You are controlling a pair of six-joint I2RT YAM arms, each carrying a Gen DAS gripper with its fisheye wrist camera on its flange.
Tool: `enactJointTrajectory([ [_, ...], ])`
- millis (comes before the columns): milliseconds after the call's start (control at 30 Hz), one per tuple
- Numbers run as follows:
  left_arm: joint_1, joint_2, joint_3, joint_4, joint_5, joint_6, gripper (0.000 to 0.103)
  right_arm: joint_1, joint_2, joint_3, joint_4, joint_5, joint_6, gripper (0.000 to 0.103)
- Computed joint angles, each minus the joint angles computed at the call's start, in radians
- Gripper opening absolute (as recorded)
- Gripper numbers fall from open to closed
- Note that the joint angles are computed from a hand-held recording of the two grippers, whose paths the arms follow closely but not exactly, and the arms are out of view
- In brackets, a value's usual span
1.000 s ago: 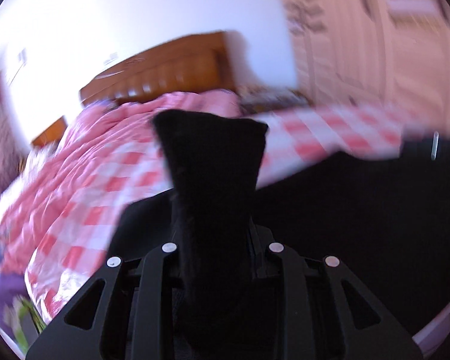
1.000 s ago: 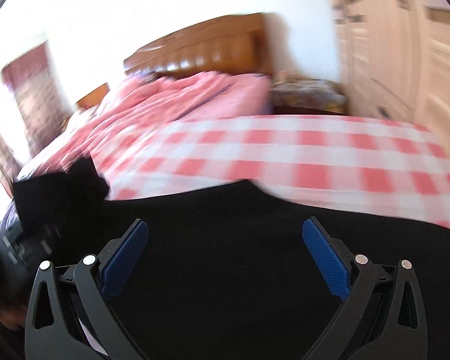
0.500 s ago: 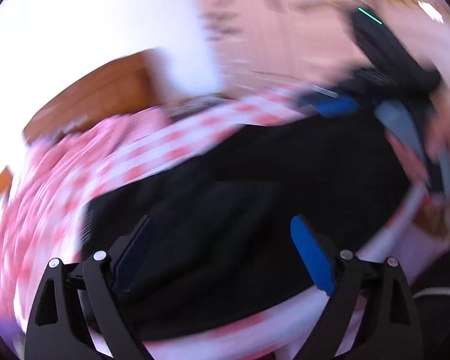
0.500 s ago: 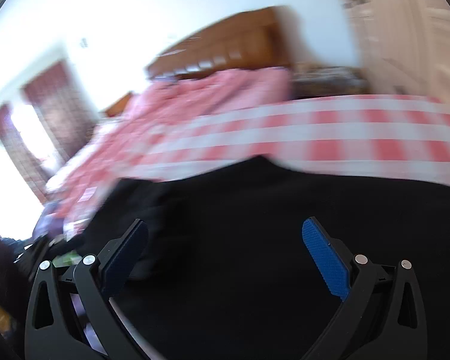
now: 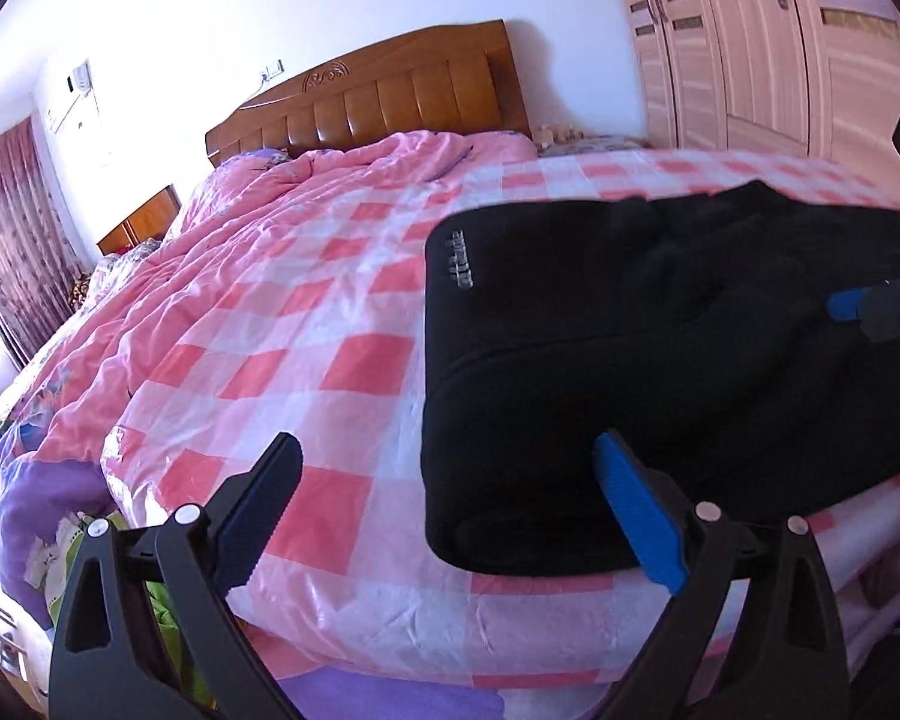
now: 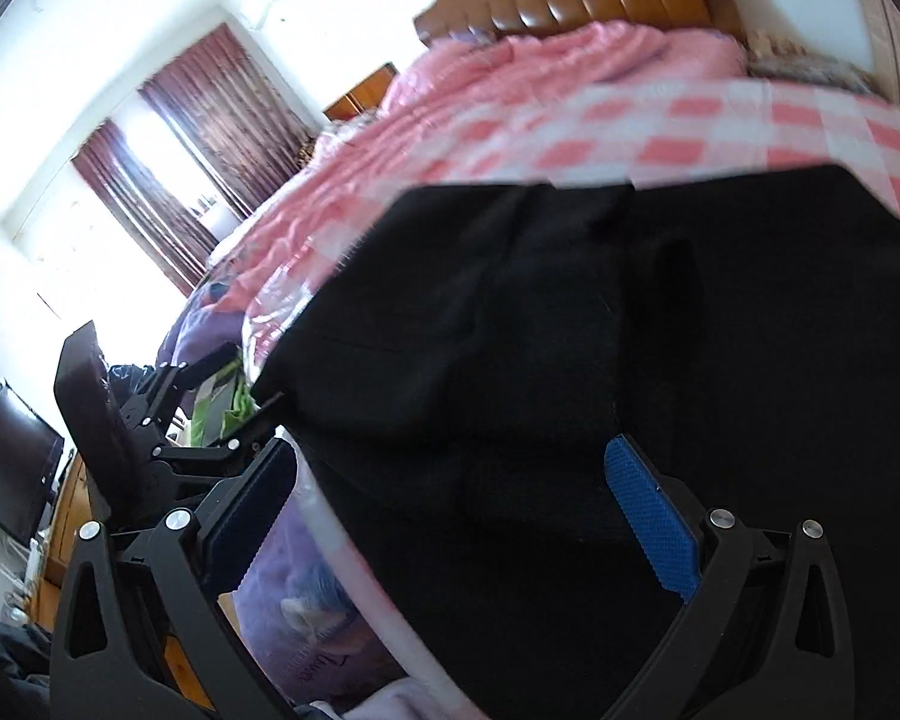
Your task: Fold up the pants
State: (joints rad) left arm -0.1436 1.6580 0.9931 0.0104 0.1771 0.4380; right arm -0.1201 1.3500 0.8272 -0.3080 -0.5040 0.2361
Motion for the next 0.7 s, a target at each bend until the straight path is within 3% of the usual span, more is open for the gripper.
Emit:
enactJointTrajectory([
  [167,0.048,-0.037,-0.013,-0.076,0.107,0.025,0.098,0.031,0.013,0.038,-0.047,0.04,-0.017,0.099],
  [267,0.05,-0.037,-0.034,-0.067,0.075,0.054,0.098,0.022,0.035,0.042,-0.001,0.017,0.0,0.098],
  [367,0.033,-0.025,-0.036,-0.051,0.032,0.063,0.098,0.016,0.078,0.073,0.052,0.017,0.027,0.091],
  [400,0.025,-0.038,-0.046,-0.032,0.024,0.05,0.098,0.009,0.088,0.087,0.058,0.015,0.029,0.081],
  [467,0.017,-0.051,-0.048,-0.019,0.021,0.022,0.098,0.003,0.131,0.128,0.053,-0.006,0.032,0.074],
  [567,-0.014,-0.044,-0.031,-0.028,-0.015,0.025,0.098,0.023,0.156,0.147,0.032,0.017,0.023,0.054],
  [633,-0.031,-0.049,-0.039,-0.024,-0.038,0.037,0.097,0.038,0.112,0.11,0.046,0.049,0.021,0.025],
  [700,-0.025,-0.087,-0.051,-0.059,0.017,0.05,0.095,0.056,0.055,0.088,0.043,0.091,0.011,0.015],
])
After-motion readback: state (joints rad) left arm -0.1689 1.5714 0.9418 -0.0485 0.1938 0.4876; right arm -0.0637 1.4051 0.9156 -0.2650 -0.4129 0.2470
